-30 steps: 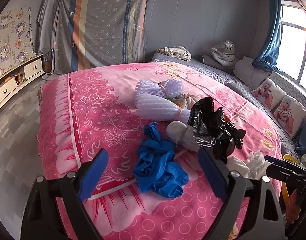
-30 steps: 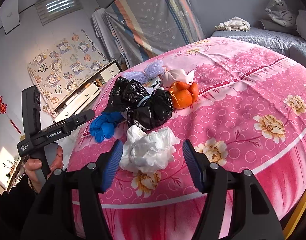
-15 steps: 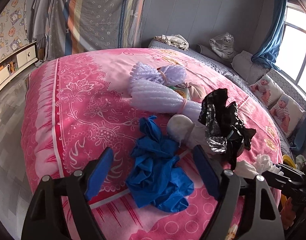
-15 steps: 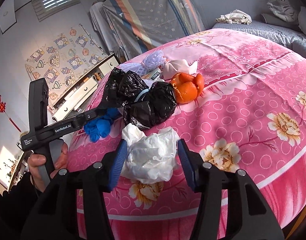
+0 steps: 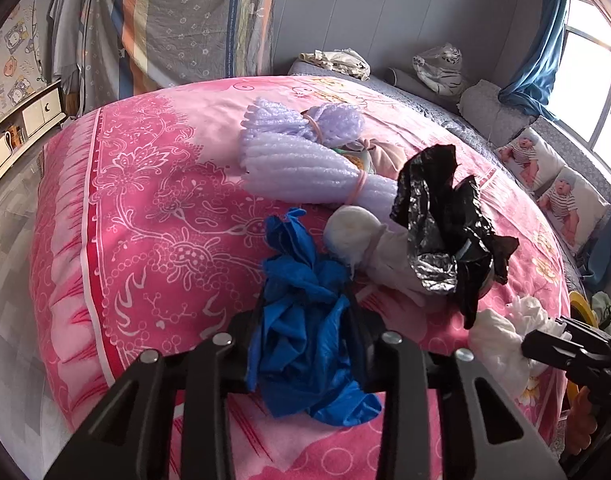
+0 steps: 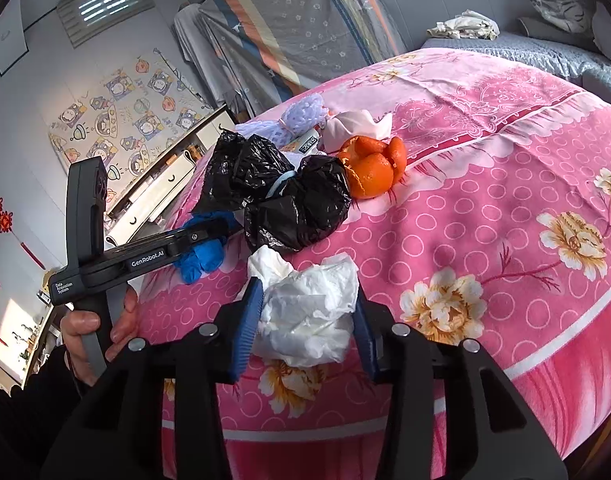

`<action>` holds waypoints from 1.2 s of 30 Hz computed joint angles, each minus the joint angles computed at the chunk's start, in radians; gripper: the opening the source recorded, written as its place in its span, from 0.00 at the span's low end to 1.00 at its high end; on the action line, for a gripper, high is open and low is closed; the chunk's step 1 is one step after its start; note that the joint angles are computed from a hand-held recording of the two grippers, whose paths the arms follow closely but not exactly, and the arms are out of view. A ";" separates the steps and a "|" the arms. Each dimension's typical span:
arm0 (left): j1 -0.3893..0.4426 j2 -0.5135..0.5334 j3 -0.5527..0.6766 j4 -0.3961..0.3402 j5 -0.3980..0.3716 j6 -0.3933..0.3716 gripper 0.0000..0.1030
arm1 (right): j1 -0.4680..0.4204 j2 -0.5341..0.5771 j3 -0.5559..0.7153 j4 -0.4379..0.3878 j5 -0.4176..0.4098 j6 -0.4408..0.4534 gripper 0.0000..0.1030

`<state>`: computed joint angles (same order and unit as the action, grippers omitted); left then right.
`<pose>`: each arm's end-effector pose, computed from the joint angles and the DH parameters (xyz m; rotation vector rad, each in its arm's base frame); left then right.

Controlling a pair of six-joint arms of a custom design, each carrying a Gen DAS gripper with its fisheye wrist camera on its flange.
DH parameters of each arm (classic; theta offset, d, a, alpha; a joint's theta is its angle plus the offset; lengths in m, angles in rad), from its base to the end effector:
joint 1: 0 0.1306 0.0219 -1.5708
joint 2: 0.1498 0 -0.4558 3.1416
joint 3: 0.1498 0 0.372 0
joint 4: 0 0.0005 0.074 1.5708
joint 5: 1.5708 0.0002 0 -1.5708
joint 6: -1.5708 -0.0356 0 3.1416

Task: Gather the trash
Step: 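Grasp the blue gloves with the left tool while the right tool grasps the white tissue, then carry the blue gloves and white tissue with both tools over the yellow bin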

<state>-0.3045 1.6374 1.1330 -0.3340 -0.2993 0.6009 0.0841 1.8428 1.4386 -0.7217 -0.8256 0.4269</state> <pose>0.4967 -0.1456 0.3155 -0.4831 2.3124 -0.0758 0.5883 0.0753 0.3115 -0.8410 2.2741 0.9481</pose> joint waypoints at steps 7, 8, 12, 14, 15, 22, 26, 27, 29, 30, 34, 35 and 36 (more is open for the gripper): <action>-0.008 -0.026 -0.018 0.009 -0.049 0.028 0.25 | -0.006 -0.022 -0.017 0.013 -0.004 0.007 0.26; -0.011 -0.031 -0.020 0.008 -0.055 0.031 0.25 | -0.007 -0.027 -0.021 0.015 -0.003 0.008 0.25; -0.021 -0.050 -0.030 0.004 -0.084 0.031 0.25 | -0.013 -0.040 -0.030 0.019 -0.007 0.012 0.24; -0.022 -0.061 -0.036 0.004 -0.088 0.041 0.25 | -0.017 -0.046 -0.035 0.025 -0.010 0.003 0.23; -0.023 -0.066 -0.038 0.005 -0.088 0.044 0.25 | -0.018 -0.049 -0.036 0.026 -0.013 0.002 0.23; -0.033 -0.117 -0.056 0.013 -0.122 0.051 0.25 | -0.043 -0.087 -0.048 0.056 -0.048 -0.014 0.23; -0.051 -0.143 -0.050 0.015 -0.152 0.045 0.25 | -0.059 -0.112 -0.057 0.089 -0.063 -0.035 0.23; -0.056 -0.149 -0.050 0.017 -0.158 0.042 0.25 | -0.063 -0.118 -0.060 0.096 -0.069 -0.040 0.23; -0.067 -0.159 -0.045 0.019 -0.172 0.035 0.25 | -0.073 -0.130 -0.064 0.115 -0.078 -0.055 0.23; -0.075 -0.162 -0.041 0.018 -0.181 0.033 0.25 | -0.079 -0.137 -0.067 0.125 -0.083 -0.061 0.23; -0.098 -0.170 -0.021 0.015 -0.206 0.017 0.25 | -0.102 -0.158 -0.070 0.159 -0.101 -0.089 0.23; -0.103 -0.172 -0.015 0.015 -0.209 0.012 0.25 | -0.107 -0.165 -0.074 0.174 -0.102 -0.100 0.23; -0.108 -0.173 -0.010 0.017 -0.212 0.010 0.25 | -0.114 -0.170 -0.076 0.186 -0.104 -0.111 0.23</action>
